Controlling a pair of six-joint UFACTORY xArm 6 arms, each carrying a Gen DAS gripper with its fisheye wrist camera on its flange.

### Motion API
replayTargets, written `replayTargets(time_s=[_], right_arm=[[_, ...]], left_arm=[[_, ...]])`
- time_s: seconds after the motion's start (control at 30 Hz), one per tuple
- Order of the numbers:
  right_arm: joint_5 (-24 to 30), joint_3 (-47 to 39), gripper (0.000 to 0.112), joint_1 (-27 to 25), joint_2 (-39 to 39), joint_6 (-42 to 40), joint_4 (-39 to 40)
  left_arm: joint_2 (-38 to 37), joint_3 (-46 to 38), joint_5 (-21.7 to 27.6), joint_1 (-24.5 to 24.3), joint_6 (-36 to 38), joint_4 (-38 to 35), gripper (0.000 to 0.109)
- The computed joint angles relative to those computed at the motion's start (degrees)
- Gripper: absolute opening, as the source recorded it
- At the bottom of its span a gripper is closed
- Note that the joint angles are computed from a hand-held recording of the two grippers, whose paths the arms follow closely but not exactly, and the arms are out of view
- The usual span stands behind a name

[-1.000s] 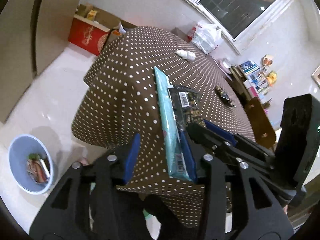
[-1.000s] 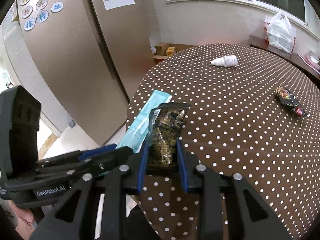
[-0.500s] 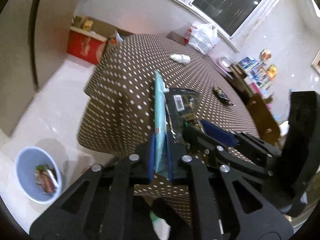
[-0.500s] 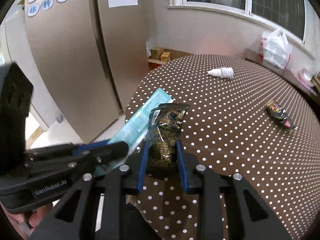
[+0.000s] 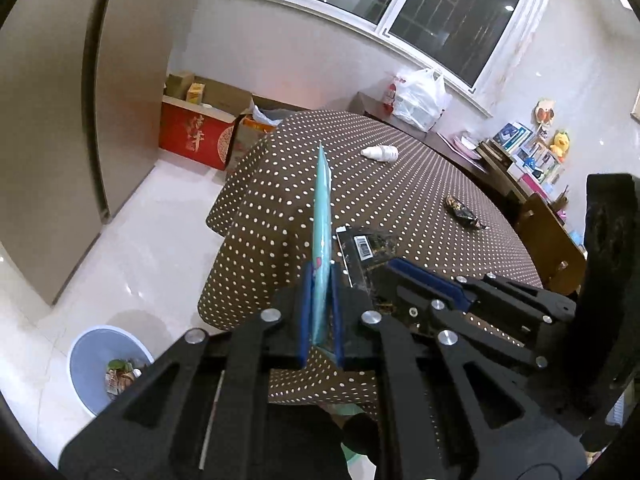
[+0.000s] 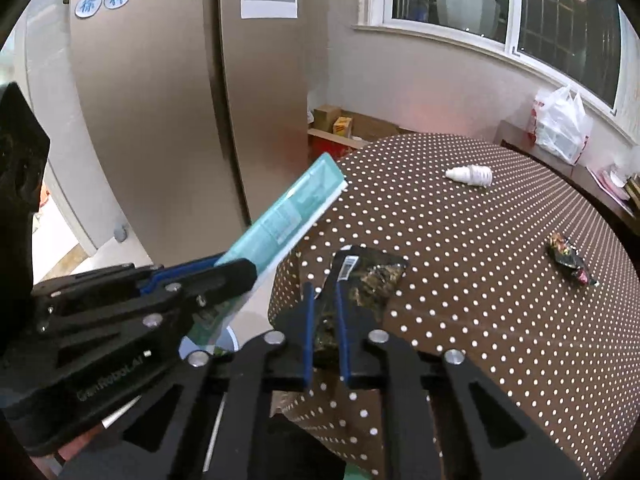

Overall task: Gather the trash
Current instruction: 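Carry the teal box and black wrapper over the blue wastebasket and open both tools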

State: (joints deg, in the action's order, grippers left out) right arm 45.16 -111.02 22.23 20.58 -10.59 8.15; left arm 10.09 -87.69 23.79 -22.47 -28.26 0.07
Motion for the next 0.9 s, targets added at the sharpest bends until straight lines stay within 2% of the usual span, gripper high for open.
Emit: replayTargets(time_s=[0.1,0.2,0.27,0.33,0.5,0.57,0.67,0.8,0.9], right_arm=[[1.1,-1.6,0.008,-0.4,1.4,1.0,-0.4],[-0.2,-0.7,0.010,-0.8,1.2,2.1,-1.0],[-0.3,-0.7,0.024,-1.0,1.3,2.1,-0.6],[-1.5,0.2,0.031,-1.0,0.9,4.2,-2.9],[-3.3,1.8,0.037,-1.0,0.6,7.3,-6.2],[-3.7,1.8,0.047,-1.0,0.8,8.2,-7.4],[-7.1,3.2,0.061,-0.8,0.4,11.9,-15.0],[-3.8,-1.2,0.061,-2.0,3.3,8.6,-10.1],[-1.7,-4.8,0.061,-2.3,5.4,7.1,-9.7]], left_arm=[[0.7,-0.4,-0.5,-0.1,1.0,-0.9,0.009],[1.0,-0.2,-1.4,-0.2,1.4,-1.7,0.009],[1.2,0.0,-1.6,-0.1,0.3,-1.1,0.009],[1.1,0.4,-2.1,0.0,-1.1,0.0,0.009],[1.5,-0.2,-1.5,0.0,-4.5,5.0,0.009],[1.8,-0.8,-0.7,0.0,-6.2,7.3,0.009],[2.6,-2.8,2.2,-0.1,-9.9,13.6,0.009],[4.2,-5.7,6.0,-0.8,-11.2,18.1,0.009],[4.6,-6.1,5.9,-1.0,-10.0,17.0,0.009]])
